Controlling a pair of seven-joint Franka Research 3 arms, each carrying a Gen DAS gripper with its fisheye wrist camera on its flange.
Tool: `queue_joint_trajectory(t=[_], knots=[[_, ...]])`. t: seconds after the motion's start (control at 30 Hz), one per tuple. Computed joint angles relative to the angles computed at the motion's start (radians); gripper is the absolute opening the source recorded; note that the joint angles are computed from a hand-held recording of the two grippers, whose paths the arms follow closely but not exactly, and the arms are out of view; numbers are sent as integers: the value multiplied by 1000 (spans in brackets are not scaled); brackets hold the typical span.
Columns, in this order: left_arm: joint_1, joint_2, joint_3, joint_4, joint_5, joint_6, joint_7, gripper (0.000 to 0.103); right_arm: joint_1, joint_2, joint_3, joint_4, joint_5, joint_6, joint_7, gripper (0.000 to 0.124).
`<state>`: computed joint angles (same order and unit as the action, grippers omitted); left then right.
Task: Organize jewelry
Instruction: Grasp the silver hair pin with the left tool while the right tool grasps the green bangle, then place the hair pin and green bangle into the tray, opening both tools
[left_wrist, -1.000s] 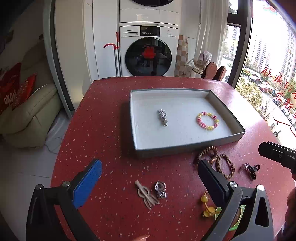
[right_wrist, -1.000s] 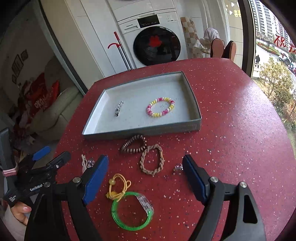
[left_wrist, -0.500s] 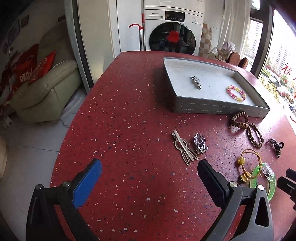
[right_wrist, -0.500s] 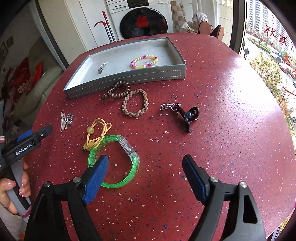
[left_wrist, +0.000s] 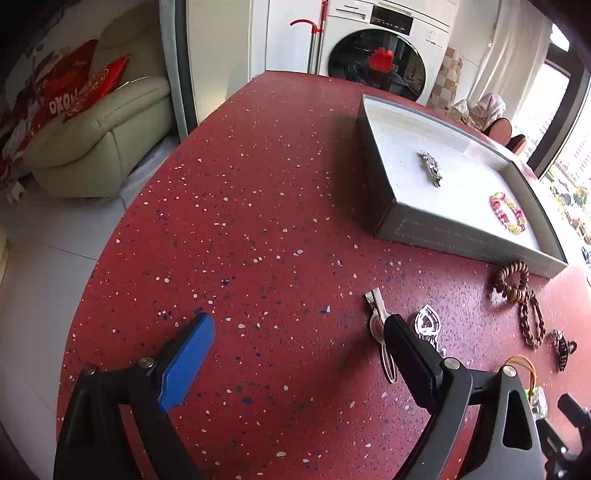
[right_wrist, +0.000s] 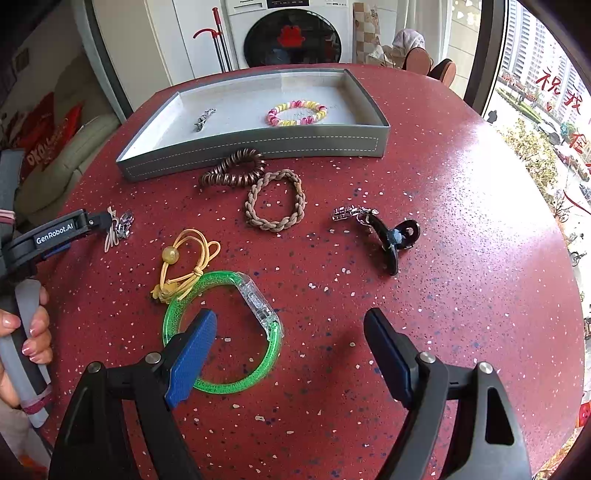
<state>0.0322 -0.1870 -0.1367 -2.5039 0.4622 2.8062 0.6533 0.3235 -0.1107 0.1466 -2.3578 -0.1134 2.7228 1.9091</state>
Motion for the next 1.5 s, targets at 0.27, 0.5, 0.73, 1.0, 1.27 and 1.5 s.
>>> queue_joint_trajectory(t=[0.27, 0.5, 0.73, 1.0, 1.27, 1.5], knots=[[-10, 45, -23, 61, 55, -47, -49, 100, -1, 17, 17, 6, -155, -3, 95, 68], [-36, 37, -17, 71, 84, -52, -9, 56, 9, 11, 14, 6, -161, -1, 94, 31], [-55, 4, 19, 19, -3, 32, 144, 34, 9, -7, 5, -20, -105, 24, 68, 12], [-112, -79, 89, -87, -250, 151, 399, 34, 5, -54, -9, -61, 49, 59, -58, 12], [-121, -148, 83, -115, -306, 164, 480, 34, 6, -107, -21, -75, 179, 66, -161, 12], [-168, -170, 108, -95, -361, 160, 545, 34, -30, -112, 3, -39, 155, 60, -160, 12]])
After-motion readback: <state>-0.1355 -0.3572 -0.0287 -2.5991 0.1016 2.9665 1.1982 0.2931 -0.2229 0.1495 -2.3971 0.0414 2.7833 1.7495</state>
